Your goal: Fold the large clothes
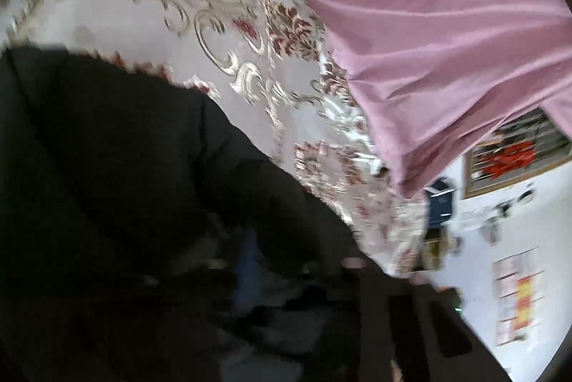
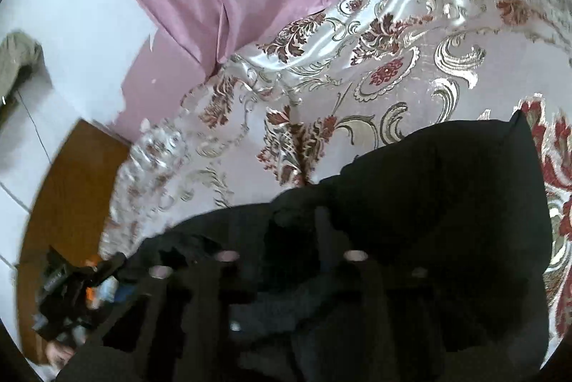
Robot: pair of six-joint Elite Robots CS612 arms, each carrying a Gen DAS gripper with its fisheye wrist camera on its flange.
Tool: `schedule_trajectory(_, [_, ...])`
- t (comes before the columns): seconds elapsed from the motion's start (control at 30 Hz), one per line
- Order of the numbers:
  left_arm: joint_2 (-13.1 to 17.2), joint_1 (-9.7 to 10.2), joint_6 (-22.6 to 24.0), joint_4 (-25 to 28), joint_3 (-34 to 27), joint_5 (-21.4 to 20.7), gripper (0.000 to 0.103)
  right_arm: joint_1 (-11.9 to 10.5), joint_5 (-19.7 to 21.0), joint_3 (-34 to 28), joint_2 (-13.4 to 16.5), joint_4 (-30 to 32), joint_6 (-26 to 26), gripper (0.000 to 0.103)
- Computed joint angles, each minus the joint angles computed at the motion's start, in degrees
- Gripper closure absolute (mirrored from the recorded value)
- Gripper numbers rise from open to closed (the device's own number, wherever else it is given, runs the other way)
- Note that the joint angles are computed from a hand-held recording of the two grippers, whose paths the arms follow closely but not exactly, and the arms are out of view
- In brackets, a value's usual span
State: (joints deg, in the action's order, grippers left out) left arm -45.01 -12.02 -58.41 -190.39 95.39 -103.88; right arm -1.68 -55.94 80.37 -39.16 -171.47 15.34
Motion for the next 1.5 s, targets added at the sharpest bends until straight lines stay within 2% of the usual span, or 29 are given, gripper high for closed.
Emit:
schedule_trajectory(0.07, [-2.0,-0.99,4.9,5.1,1.0,4.6,0.092,0.2,-1.7,1.2,-0.8,-1.3,-4.0,0.094])
schedule_trajectory(0.13, [-3.2,-1.63,8.6,7.2,2.0,7.2,0.093,0.2,-3.3,3.0,-2.3,-2.2,-9.9,0.094])
schedule_trajectory(0.2, [-4.5,-2.74,14.8,9.9,3.0,10.7,0.094,0.0,-3.9,4.9,-3.9,-1.8,-15.5,0.095])
schedule_trajectory(0.33, [-5.2,-3.81,22.8,12.7,4.3,15.0,0.094,0.0,-7.4,7.6,-6.1,-0.2,-25.7,0.096])
schedule_trajectory(0.4, [-4.9,-4.09,24.2,12.8,4.6,16.2,0.094,0.1,-9.1,8.1,-6.4,1.4,-28.3,0.096])
schedule_trajectory(0.53, [-3.9,-5.21,27.3,12.2,4.7,20.4,0.094,0.1,-10.3,7.6,-5.3,3.2,-28.5,0.096])
schedule_trajectory(0.63, [-3.0,-6.08,29.3,11.5,4.8,23.5,0.094,0.8,-12.6,7.0,-4.1,2.5,-29.7,0.096])
schedule_trajectory(0.77, [-2.4,-6.15,30.4,7.7,5.5,24.1,0.094,1.5,-14.7,6.8,-3.4,2.5,-30.8,0.096])
schedule_trajectory(0.87, [-2.7,-5.63,29.6,3.6,6.8,21.8,0.091,1.1,-13.2,7.2,-3.3,1.6,-30.1,0.096])
schedule_trajectory(0.97, [-3.9,-5.56,29.4,1.7,7.6,21.2,0.09,0.1,-9.2,8.2,-4.0,0.4,-27.9,0.093])
schedule_trajectory(1.03, [-4.7,-6.39,32.3,-1.6,8.4,23.8,0.089,-0.9,-6.5,9.4,-5.1,-1.7,-25.2,0.091])
schedule_trajectory(1.07, [-4.9,-7.19,35.3,-5.3,8.9,26.4,0.089,-1.1,-6.2,9.9,-5.4,-3.4,-24.5,0.09])
schedule_trajectory(1.13, [-4.7,-8.77,40.2,-12.4,9.3,31.7,0.08,-1.3,-7.0,11.0,-6.1,-10.8,-22.1,0.081])
schedule_trajectory(1.17, [-4.5,-9.2,41.7,-14.8,8.8,32.9,0.066,-1.3,-6.9,11.0,-6.0,-13.5,-20.5,0.067])
schedule_trajectory(1.2, [-4.4,-9.19,41.9,-15.4,8.0,32.6,0.049,-1.3,-6.0,10.7,-5.8,-15.4,-18.8,0.055])
schedule_trajectory(1.23, [-4.2,-9.02,41.6,-14.7,6.9,31.6,0.046,-1.4,-3.6,9.8,-5.3,-16.8,-16.5,0.054])
schedule_trajectory(1.3, [-3.7,-8.38,40.6,-10.9,4.2,28.4,0.046,-1.1,-0.7,7.8,-4.5,-15.1,-15.4,0.054])
schedule_trajectory(1.37, [-2.9,-7.86,40.2,-5.1,1.5,25.6,0.048,-0.4,1.1,5.6,-3.6,-12.2,-15.8,0.054])
schedule_trajectory(1.43, [-2.1,-7.25,39.6,-0.5,-0.1,22.4,0.059,0.1,3.1,3.4,-2.4,-8.2,-16.6,0.057])
schedule_trajectory(1.47, [-1.6,-6.75,39.5,0.9,-0.5,19.9,0.067,0.3,4.3,2.3,-1.8,-5.6,-17.2,0.065])
schedule_trajectory(1.5, [-1.2,-6.33,39.5,2.4,-0.9,17.8,0.07,0.3,5.1,1.8,-1.5,-3.0,-18.3,0.074])
